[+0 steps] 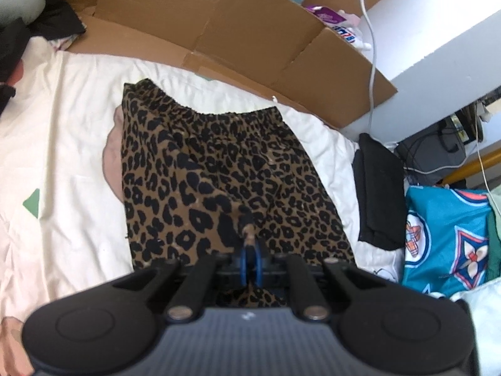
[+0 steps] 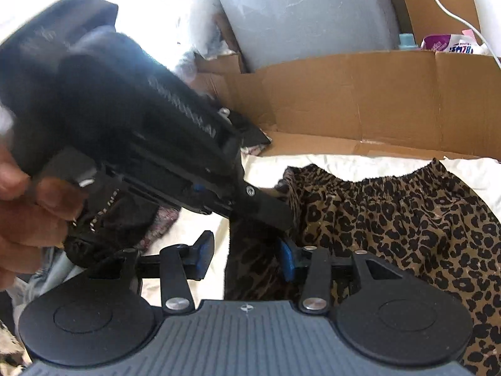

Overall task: Fold clothes
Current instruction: 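Grasp the pants beside the left tool with the right tool while the left tool opens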

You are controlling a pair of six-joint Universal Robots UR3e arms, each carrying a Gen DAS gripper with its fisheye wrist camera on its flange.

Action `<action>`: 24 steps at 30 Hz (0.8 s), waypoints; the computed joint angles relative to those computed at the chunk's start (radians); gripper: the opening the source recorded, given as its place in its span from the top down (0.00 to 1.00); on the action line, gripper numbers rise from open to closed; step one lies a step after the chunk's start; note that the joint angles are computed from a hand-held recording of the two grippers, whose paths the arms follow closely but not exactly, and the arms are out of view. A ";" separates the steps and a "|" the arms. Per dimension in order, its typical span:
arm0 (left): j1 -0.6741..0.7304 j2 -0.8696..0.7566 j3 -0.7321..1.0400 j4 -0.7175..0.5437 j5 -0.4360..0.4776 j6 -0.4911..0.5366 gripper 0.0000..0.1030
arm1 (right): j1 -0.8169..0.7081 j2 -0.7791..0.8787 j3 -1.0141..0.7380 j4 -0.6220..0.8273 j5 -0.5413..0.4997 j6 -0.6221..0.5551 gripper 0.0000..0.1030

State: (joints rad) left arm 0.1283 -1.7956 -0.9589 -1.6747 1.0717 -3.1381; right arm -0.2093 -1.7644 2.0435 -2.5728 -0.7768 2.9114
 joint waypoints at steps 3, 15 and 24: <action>-0.014 -0.012 0.020 -0.012 0.011 -0.003 0.94 | 0.019 0.025 -0.014 -0.004 -0.038 0.002 0.59; -0.075 -0.062 0.121 0.037 0.089 -0.004 0.77 | -0.098 -0.034 0.023 0.101 0.015 -0.096 0.96; -0.063 -0.017 -0.061 0.109 0.200 -0.023 0.76 | -0.310 -0.110 0.064 0.294 0.116 -0.185 0.98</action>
State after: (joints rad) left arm 0.0653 -1.8125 -1.0204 -1.5652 1.2722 -3.1610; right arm -0.5188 -1.8747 2.1079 -2.2790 -0.6613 2.7263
